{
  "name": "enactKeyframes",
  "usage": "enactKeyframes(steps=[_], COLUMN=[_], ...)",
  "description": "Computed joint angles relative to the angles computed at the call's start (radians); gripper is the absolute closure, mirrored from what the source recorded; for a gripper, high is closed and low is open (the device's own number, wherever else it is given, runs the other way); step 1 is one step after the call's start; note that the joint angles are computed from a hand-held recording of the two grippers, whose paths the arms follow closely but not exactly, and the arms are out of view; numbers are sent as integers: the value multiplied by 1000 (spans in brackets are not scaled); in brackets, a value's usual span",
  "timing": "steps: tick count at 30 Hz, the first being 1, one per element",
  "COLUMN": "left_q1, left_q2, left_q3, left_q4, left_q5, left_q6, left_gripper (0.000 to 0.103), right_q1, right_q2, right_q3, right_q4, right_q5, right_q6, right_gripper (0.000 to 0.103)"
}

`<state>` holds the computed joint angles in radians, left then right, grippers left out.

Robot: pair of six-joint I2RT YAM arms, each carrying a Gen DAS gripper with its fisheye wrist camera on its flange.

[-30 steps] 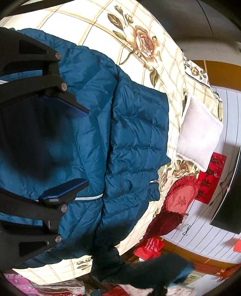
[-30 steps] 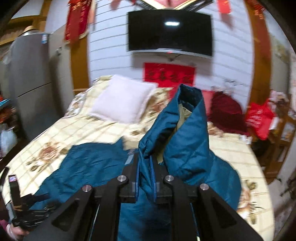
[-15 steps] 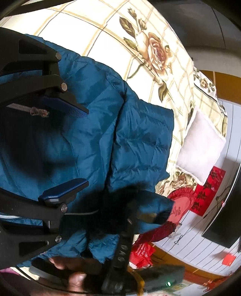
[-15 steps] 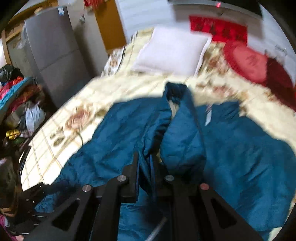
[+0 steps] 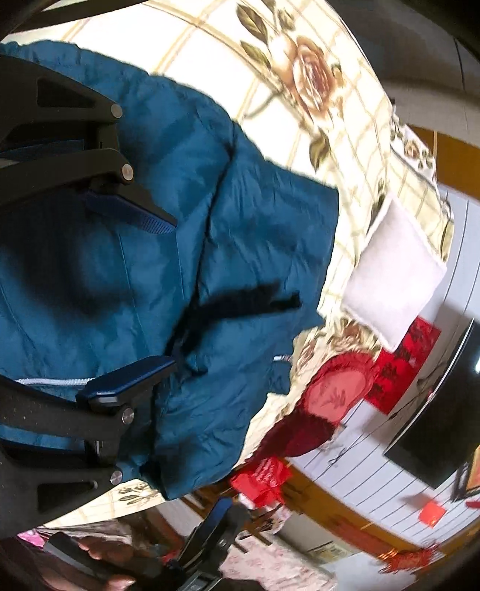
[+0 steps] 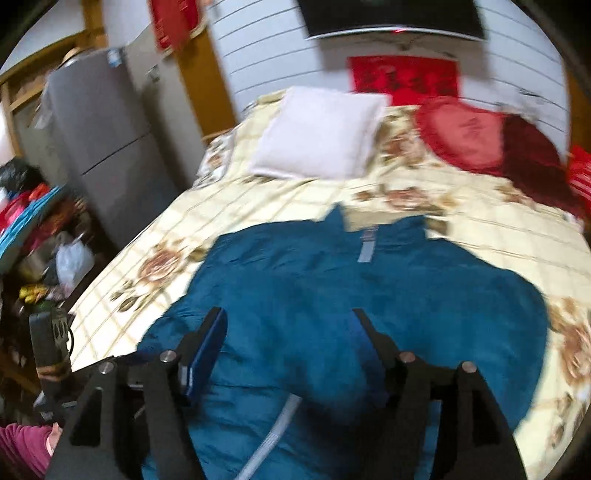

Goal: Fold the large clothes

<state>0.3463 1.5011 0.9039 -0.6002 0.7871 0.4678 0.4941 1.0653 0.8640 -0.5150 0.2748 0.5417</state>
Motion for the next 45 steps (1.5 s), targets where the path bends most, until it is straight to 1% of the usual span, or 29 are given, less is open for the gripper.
enactKeyframes(steps=[2, 4, 6, 9, 10, 11, 12, 13, 14, 15, 16, 17, 18, 19, 20, 23, 25, 27, 29, 31, 32, 33, 34, 35, 37, 39, 41, 43, 45], left_q1=[-51, -97, -145, -222, -233, -251, -259, -274, -277, -265, -257, -248, -235, -220, -204, -178, -178, -192, -202, -175, -158, -142, -128, -113, -98, -100, -119, -160, -217], left_q2=[-7, -2, 11, 44, 60, 85, 105, 124, 126, 115, 102, 89, 79, 76, 82, 118, 125, 160, 203, 244, 241, 228, 217, 206, 202, 200, 197, 193, 195], left_q3=[-7, -7, -5, -1, 5, 22, 43, 71, 86, 89, 86, 92, 103, 119, 138, 181, 162, 160, 196, 247, 251, 247, 246, 247, 262, 273, 271, 245, 211], left_q4=[27, 61, 126, 230, 242, 243, 225, 196, 186, 196, 212, 227, 239, 243, 238, 206, 230, 254, 233, 181, 183, 204, 225, 240, 238, 224, 215, 237, 282], left_q5=[-25, -40, -58, -123, -132, -141, -143, -165, -177, -169, -169, -177, -186, -184, -174, -172, -206, -265, -306, -280, -271, -273, -278, -275, -257, -239, -230, -251, -303], left_q6=[-46, -104, -189, -320, -332, -341, -331, -316, -310, -310, -315, -319, -322, -323, -319, -269, -239, -224, -222, -216, -219, -222, -220, -214, -204, -207, -219, -237, -243], left_gripper=[28, 28, 28, 28, 34, 43, 66, 73, 75, 81, 84, 84, 84, 84, 84, 84, 84, 80, 78, 76, 76, 76, 76, 76, 75, 73, 65, 52, 49], right_q1=[-37, -80, -101, -156, -194, -250, -301, -347, -437, -501, -598, -707, -765, -805, -802, -706, -597, -509, -474, -468, -452, -442, -444, -465, -503, -509, -514, -523, -523], right_q2=[-141, -231, -323, -438, -480, -525, -554, -576, -604, -619, -634, -636, -631, -623, -611, -529, -456, -305, -128, 44, 78, 75, 69, 39, -81, -170, -191, -159, -75], right_q3=[-64, -95, -131, -166, -175, -183, -186, -187, -187, -186, -188, -192, -197, -203, -210, -236, -260, -295, -309, -314, -325, -324, -313, -303, -314, -309, -289, -263, -230], right_q4=[-64, -122, -183, -278, -309, -344, -366, -382, -397, -403, -405, -398, -386, -369, -345, -241, -157, -39, 45, 115, 149, 150, 129, 97, 65, 38, 37, 48, 87], right_q5=[2, -19, -16, -20, -40, -62, -80, -99, -140, -171, -224, -279, -309, -332, -329, -268, -202, -138, -114, -119, -92, -75, -85, -124, -157, -126, -97, -78, -59], right_q6=[18, 12, 10, -4, -19, -43, -67, -89, -129, -153, -189, -224, -238, -248, -240, -210, -172, -138, -106, -95, -91, -89, -87, -90, -88, -92, -109, -130, -154], right_gripper=[30, 30, 30, 30, 30, 30, 30, 30, 30, 30, 30, 30, 30, 30, 30, 30, 30, 30, 30, 30, 29, 29, 29, 29, 29, 29, 29, 29, 29])
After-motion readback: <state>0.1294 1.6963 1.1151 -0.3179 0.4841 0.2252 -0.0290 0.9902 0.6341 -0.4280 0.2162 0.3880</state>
